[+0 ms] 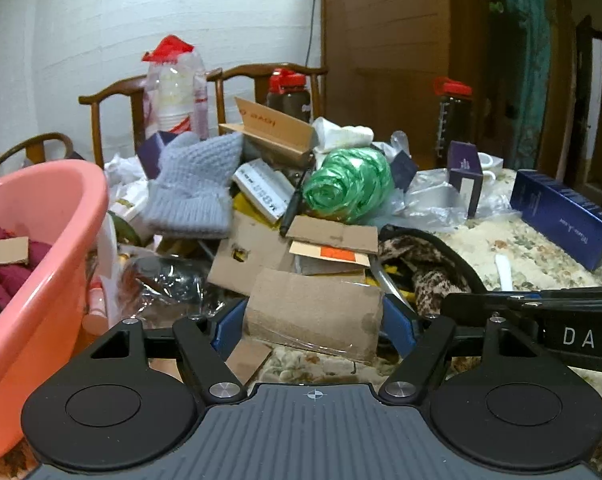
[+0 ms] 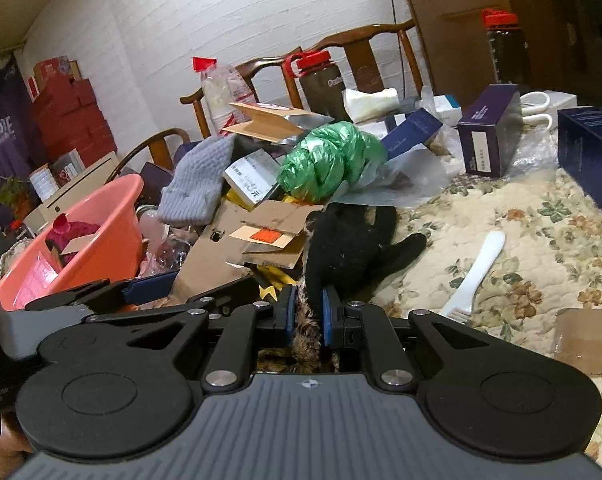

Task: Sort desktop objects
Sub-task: 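Carry the glove and cardboard over the pink basin and open both tools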

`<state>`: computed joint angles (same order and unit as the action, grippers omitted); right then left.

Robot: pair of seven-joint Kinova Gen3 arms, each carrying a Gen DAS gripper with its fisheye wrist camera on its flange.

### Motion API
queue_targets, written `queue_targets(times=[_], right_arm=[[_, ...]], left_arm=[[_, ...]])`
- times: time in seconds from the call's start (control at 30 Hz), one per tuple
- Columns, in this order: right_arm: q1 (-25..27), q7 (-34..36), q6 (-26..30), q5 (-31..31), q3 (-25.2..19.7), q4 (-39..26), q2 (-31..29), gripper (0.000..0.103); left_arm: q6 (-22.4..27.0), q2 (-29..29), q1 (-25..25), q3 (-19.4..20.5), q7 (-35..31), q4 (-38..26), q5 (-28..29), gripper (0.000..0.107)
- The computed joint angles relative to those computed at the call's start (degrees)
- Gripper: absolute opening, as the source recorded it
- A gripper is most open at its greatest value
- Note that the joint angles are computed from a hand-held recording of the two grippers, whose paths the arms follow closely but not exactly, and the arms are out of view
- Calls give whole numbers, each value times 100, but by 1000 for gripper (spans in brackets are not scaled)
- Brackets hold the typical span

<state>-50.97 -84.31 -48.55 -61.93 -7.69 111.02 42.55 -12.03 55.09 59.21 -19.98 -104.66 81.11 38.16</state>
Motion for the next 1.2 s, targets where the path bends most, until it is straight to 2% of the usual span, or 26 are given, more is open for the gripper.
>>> queue_targets(times=[0.37, 0.67, 0.8, 1.07, 1.2], right_arm=[[-35, -382, -143, 218, -27, 106, -33, 15], [-151, -504, -316, 143, -82, 140, -100, 15], [-260, -169, -356, -88, -101, 72, -237, 15], [-392, 683, -474, -274, -233, -233, -576, 15], [-476, 1413, -533, -444, -298, -590, -750, 15]], left_arm=[[-330, -175, -245, 442, -192, 182, 7, 74], [-504, -346, -286, 614, -530, 366, 324, 74], [-815, -582, -566, 1056, -568, 636, 197, 74], [-1422, -1266, -837, 1452, -1016, 1242, 404, 74], [-1701, -1741, -1085, 1692, -1163, 1594, 424, 74]])
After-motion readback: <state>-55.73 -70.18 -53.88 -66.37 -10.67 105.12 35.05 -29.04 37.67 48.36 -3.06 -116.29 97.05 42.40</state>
